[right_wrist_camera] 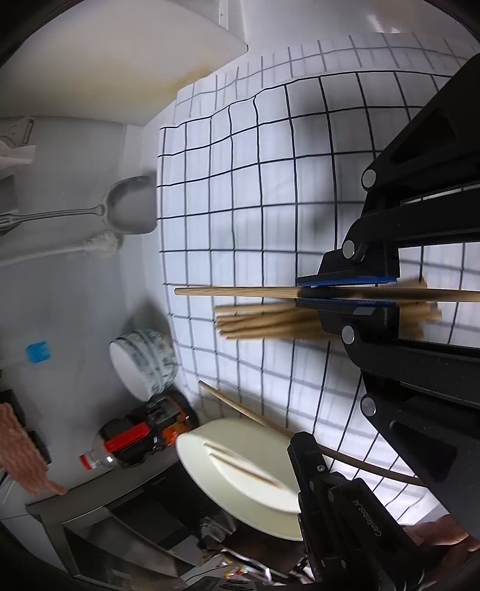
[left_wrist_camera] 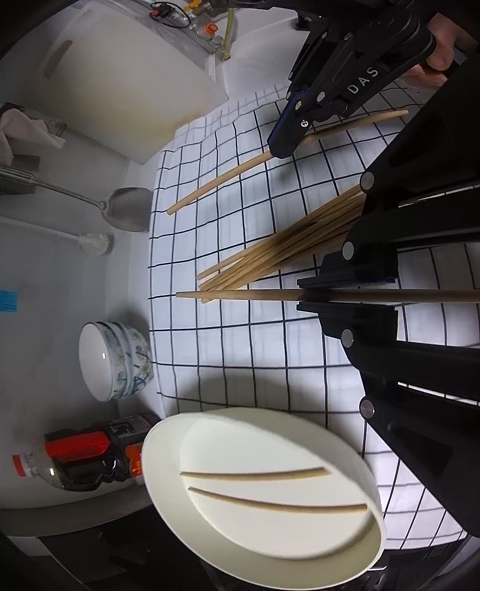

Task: Organize utensils
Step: 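Carry the chopstick with the left tool over the white dish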

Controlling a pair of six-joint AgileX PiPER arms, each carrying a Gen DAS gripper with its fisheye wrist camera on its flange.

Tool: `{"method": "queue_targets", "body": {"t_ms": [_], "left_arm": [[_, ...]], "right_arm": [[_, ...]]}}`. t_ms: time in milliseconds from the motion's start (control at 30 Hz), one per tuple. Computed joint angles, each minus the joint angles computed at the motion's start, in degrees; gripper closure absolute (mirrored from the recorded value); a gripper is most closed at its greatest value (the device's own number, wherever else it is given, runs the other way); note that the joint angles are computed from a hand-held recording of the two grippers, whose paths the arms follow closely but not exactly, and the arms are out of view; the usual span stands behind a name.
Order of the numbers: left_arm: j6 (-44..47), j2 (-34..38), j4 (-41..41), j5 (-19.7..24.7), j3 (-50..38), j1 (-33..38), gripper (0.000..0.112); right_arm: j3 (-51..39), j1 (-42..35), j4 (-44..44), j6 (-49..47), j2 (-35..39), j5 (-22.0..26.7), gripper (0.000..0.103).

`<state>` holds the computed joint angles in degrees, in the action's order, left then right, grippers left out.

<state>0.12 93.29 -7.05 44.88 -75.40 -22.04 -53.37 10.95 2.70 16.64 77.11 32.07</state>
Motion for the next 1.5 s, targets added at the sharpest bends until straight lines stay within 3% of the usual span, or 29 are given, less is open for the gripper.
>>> {"method": "queue_targets", "body": {"t_ms": [400, 667, 833, 1167, 1500], "left_arm": [[13.29, -4.14, -9.21, 5.71, -4.39, 12.78, 0.105], [18.67, -0.83, -11.97, 8.6, -10.73, 25.49, 0.105], [19.81, 3.5, -11.95, 9.03, -14.29, 31.47, 0.105], [21.26, 13.39, -12.1, 9.4, -22.58, 36.03, 0.105], [20.38, 20.82, -11.08, 10.81, -28.75, 35.62, 0.105]], "right_arm": [[-11.08, 12.23, -11.15, 15.05, 3.21, 3.5, 0.097], [-22.26, 17.64, -8.81, 14.54, 12.99, 2.76, 0.097], [-33.17, 20.9, -5.62, 12.11, 22.92, 4.11, 0.097], [-61.87, 23.45, -0.77, 9.31, 43.15, 14.89, 0.097], [-91.33, 24.14, -1.26, 10.06, 61.43, 32.22, 0.097]]}}
